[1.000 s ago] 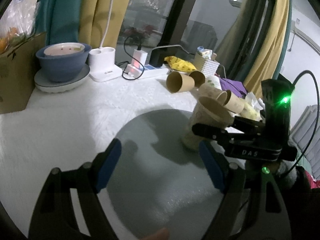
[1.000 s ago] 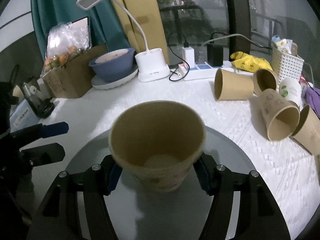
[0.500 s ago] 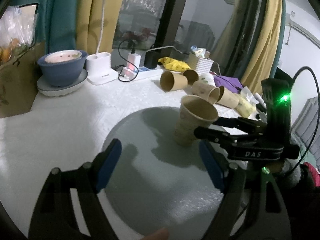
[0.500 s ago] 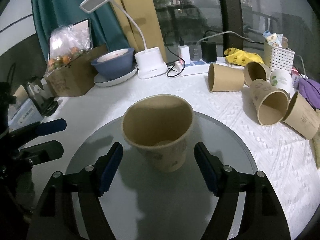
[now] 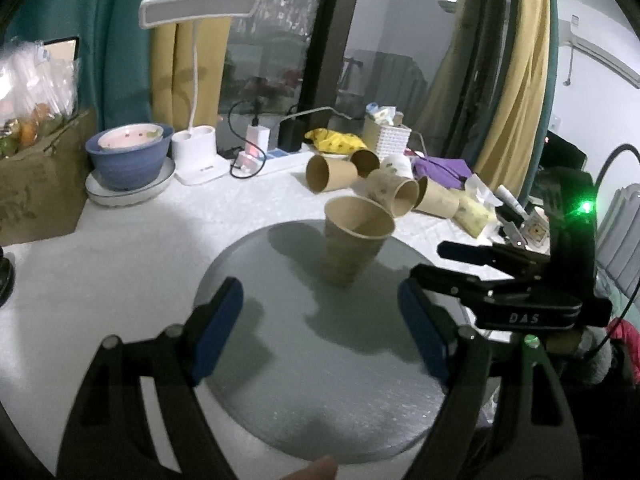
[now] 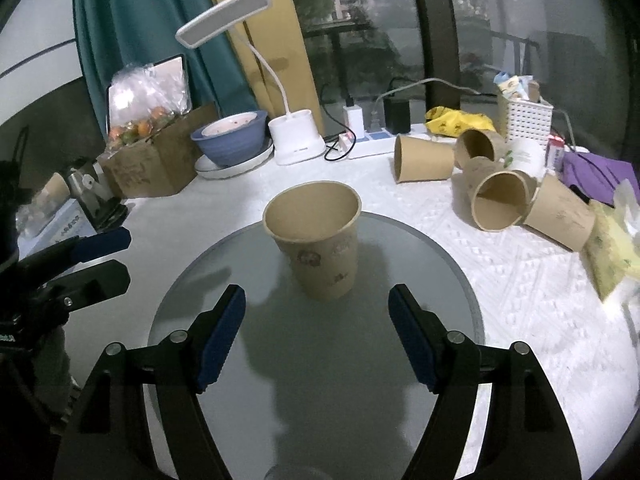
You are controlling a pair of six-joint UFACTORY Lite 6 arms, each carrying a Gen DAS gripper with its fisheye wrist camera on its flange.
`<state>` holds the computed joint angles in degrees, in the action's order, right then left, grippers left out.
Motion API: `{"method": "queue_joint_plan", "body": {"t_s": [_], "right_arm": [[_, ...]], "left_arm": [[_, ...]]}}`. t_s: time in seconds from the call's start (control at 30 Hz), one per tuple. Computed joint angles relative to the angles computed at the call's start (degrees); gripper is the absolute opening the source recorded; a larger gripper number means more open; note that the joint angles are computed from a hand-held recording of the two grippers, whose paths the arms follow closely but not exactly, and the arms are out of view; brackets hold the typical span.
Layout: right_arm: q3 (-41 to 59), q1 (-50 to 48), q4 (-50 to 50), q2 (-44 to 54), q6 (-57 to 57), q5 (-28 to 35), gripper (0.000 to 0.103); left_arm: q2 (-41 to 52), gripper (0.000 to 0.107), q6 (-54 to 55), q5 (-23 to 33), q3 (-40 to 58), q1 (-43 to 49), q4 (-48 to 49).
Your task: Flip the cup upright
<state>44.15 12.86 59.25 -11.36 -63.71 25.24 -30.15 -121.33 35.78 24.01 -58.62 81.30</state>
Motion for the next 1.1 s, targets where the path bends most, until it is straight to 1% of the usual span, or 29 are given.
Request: {"method": "queue_joint_plan", "body": {"t_s": [0.1,0.33,0.37,0.4,0.43,0.6,0.8,1.0,1.1], "right_arm": [[-1.6,-1.2,-2.4,-4.3,2.2,1.4,0.077],[-2.2,-4.3,-9.2,-13.7,8.9,4.9,0.077],[-2.2,-4.9,-9.7,-14.9,9.3,5.5,0.077],[-2.2,-5.5,-10.1,-16.1,9.7,6.2,0.077],[-1.9,-6.7,-10.5,-17.5,10.1,7.5,0.077],[-0.6,-10.2,-12.4,-22.7,12.0,11.2,0.077],[1.8,-13.0,-13.8,-26.3,13.9,14.6,0.077],[2.9,-11.5,-17.1,-28.6,17.6,15.0,0.077],[3.2,-10.6,-18.2,-28.8,18.8,14.7,0.077]], "left_arm": [[0.9,0.081,1.1,4.6,1.6,-4.5,-2.7],[1.5,0.082,3.2,12.9,5.5,-11.7,-6.1],[1.6,0.084,3.3,14.8,6.2,-13.3,-6.4],[1.6,0.091,3.2,16.8,6.8,-14.8,-6.5],[1.6,0.093,2.7,18.8,7.3,-16.5,-6.5],[3.4,0.094,3.2,28.3,11.4,-22.7,-7.5],[6.8,0.094,3.7,37.9,15.9,-27.7,-8.4],[10.2,0.094,-0.6,49.1,18.3,-33.6,-8.6],[11.4,0.094,-0.1,50.5,19.1,-34.3,-8.9]]}}
